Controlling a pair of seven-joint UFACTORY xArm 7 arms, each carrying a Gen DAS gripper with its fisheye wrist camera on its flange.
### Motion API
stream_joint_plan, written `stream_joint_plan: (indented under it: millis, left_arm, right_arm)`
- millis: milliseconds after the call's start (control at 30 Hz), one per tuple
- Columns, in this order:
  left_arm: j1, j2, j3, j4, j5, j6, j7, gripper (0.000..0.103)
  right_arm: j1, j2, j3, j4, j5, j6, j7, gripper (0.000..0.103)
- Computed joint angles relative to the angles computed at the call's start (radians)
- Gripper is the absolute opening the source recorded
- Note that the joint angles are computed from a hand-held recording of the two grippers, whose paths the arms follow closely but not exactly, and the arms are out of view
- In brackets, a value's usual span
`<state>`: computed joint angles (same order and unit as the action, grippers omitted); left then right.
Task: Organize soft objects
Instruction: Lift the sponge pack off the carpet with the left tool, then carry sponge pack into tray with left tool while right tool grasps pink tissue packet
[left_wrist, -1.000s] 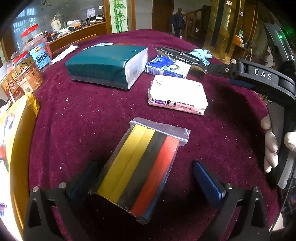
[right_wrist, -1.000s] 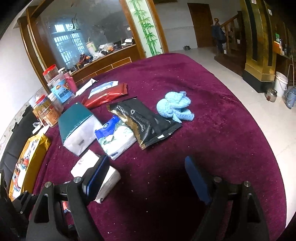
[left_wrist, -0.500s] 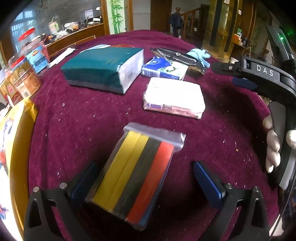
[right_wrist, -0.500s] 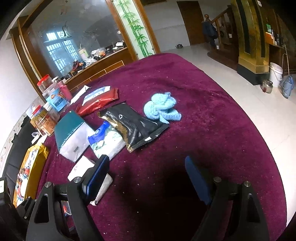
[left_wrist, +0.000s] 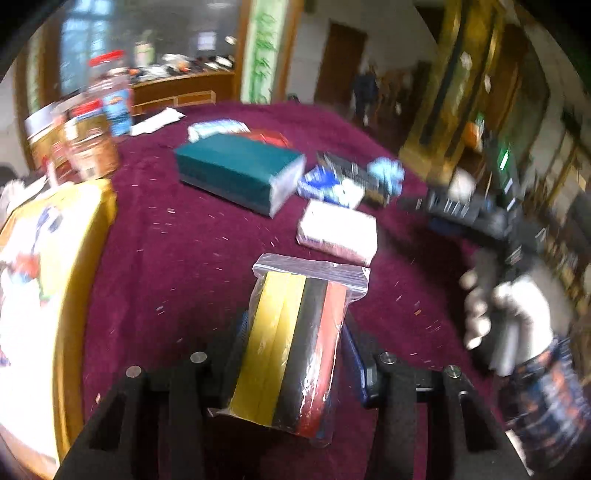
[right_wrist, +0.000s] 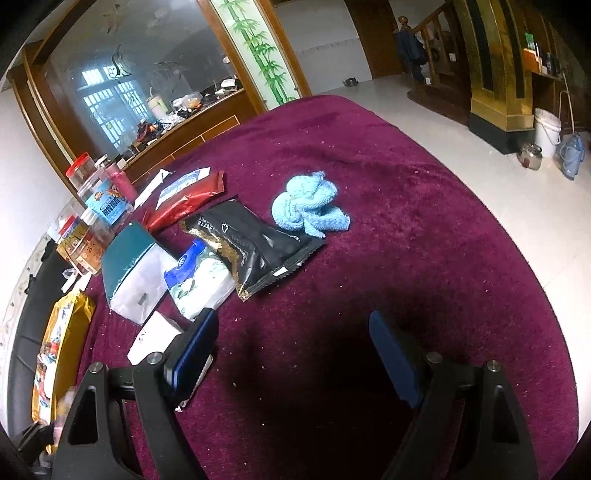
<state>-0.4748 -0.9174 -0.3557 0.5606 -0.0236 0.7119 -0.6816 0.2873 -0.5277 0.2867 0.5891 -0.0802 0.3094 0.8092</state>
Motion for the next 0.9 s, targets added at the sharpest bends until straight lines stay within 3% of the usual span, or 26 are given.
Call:
stream_joint_plan:
  millis: [133, 200, 300, 367, 433, 533, 667, 733, 800, 900]
  left_arm:
    - [-0.011, -0.159, 0.016, -0.041, -0.013, 0.041, -0.03, 0.05]
    - [-0.01, -0.244, 0.029, -0.064, -0.016, 0.08, -0.032, 0.05]
    - [0.006, -0.364, 0.044, -0.097, -0.011, 0.158, -0.021, 0.05]
    - [0.023, -0.444, 0.062, -0.124, -0.011, 0.216, -0.01, 0.05]
    - [0.044, -0.538, 0.083, -0.154, -0.012, 0.285, -0.002, 0.05]
    - [0.096, -0.701, 0.121, -0.194, -0.008, 0.403, 0.003, 0.05]
    - [0.191, -0.9, 0.181, -0.201, 0.018, 0.601, 0.027, 0.05]
    - [0.24, -0.972, 0.216, -0.195, 0.041, 0.684, 0.044, 0.05]
    - [0.283, -1.024, 0.26, -0.19, 0.065, 0.747, 0.064, 0.05]
    - [0.337, -1.053, 0.319, -0.195, 0.08, 0.767, 0.089, 0.05]
  right_arm:
    - [0.041, -0.01, -0.049, -0.029, 0.058, -0.035, -0.021, 0.083]
    - [-0.015, -0.074, 0.011, -0.044, 0.035, -0.019, 0.043, 0.083]
    - [0.003, -0.143, 0.054, -0.032, -0.001, -0.023, 0.04, 0.083]
    - [0.088, -0.074, 0.036, 0.041, 0.039, 0.0, -0.104, 0.086]
    - [0.198, 0.057, -0.025, 0.159, 0.03, 0.105, -0.204, 0.086]
    - [0.126, 0.207, 0.073, 0.306, -0.097, 0.246, -0.207, 0.086]
    - [0.151, 0.357, 0.09, 0.434, -0.206, 0.367, -0.227, 0.085]
    - [0.177, 0.398, 0.092, 0.47, -0.269, 0.402, -0.219, 0.074]
    - [0.207, 0.415, 0.083, 0.495, -0.291, 0.423, -0.21, 0.069]
    - [0.238, 0.407, 0.073, 0.494, -0.304, 0.438, -0.189, 0.061]
